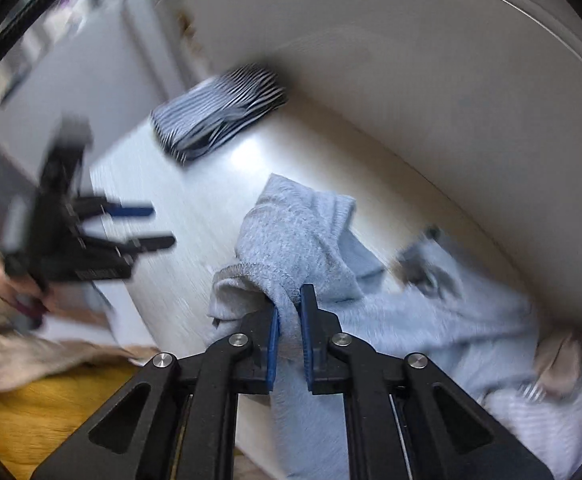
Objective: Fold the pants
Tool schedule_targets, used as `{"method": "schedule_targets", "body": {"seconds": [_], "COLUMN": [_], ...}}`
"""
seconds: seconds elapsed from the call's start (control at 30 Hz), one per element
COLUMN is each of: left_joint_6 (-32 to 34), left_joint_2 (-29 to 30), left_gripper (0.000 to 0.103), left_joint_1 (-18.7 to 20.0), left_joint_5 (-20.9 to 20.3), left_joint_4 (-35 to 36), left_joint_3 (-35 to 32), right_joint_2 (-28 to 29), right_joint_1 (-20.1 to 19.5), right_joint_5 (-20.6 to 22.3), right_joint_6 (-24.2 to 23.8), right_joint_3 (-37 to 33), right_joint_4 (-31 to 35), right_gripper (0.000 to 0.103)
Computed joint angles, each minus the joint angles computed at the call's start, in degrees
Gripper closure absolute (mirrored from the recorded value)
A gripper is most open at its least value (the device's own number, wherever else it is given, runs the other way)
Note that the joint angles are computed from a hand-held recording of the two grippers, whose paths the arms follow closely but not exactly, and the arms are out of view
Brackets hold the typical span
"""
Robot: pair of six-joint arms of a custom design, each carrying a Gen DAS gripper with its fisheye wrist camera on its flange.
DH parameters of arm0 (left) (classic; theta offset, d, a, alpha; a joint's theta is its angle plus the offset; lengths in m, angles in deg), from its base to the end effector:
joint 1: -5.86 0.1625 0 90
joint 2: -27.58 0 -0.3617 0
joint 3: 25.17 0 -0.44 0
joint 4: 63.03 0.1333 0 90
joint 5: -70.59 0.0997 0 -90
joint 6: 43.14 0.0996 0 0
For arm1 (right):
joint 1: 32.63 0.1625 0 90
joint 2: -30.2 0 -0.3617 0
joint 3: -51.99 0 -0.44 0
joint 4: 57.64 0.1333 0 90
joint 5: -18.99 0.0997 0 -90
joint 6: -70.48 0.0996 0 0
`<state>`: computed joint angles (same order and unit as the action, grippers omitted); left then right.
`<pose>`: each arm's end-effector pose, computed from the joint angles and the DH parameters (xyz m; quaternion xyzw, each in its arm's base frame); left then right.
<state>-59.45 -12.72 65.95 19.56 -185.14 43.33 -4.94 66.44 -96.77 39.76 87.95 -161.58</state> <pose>-0.2133 -0.7637 0.1181 0.1003 0.9369 -0.1604 0.2940 0.2234 -0.8283 0.2997 0.3056 -0.9193 0.0678 0.2384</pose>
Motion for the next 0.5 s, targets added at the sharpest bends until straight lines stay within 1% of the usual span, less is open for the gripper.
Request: {"method": "schedule_targets", "body": {"seconds": [0.07, 0.1, 0.17, 0.2, 0.23, 0.27, 0.37, 0.4, 0.47, 0.5], "left_joint_6": [1.2, 1.8, 2.9, 3.5, 4.3, 4.9, 7.0, 7.7, 9.4, 10.3], "left_joint_2": [1.4, 2.1, 3.6, 4.1, 5.0, 5.8, 8.7, 9.8, 11.9, 13.0], "left_gripper": [0.043, 0.043, 0.043, 0.043, 0.043, 0.043, 0.043, 0.043, 0.043, 0.043], "left_joint_1": [-0.2, -0.3, -0.5, -0.6, -0.8, -1.0, -1.4, -1.6, -2.0, -2.2], "left_joint_5": [-0.5, -0.8, -1.8, -2.2, -2.5, -2.8, -4.2, -4.8, -6.3, -7.3], "left_joint_4": [0.4, 0.7, 1.4, 1.5, 1.8, 2.1, 3.1, 3.4, 3.7, 3.8], "left_joint_3": [-1.5, -2.3, -3.9, -4.5, -5.5, -6.3, -9.8, -11.0, -13.5, -14.7], "right_joint_2": [-3.0, -4.6, -7.2, -8.3, -9.6, -11.2, -13.0, -13.3, -13.1, -13.2], "right_joint_1": [-1.3, -2.2, -3.6, -4.1, -4.5, -4.9, -6.0, -6.5, -7.3, -7.9], "right_joint_5": [1.4, 1.6, 1.0, 0.0, -1.6, -4.2, -10.3, -13.9, -17.8, -20.0], "right_joint_6": [4.0, 6.8, 11.0, 12.1, 12.9, 13.4, 14.8, 15.0, 16.3, 17.9], "right_joint_3": [2.5, 3.7, 5.8, 7.0, 8.6, 10.7, 13.1, 14.0, 14.6, 15.4], "right_joint_4": [-1.1, -1.9, -3.5, -4.8, -6.4, -8.6, -9.9, -9.5, -7.5, -6.6], "right_gripper": [0.092, 0.092, 0.092, 0.092, 0.092, 0.092, 0.092, 0.091, 0.091, 0.087]}}
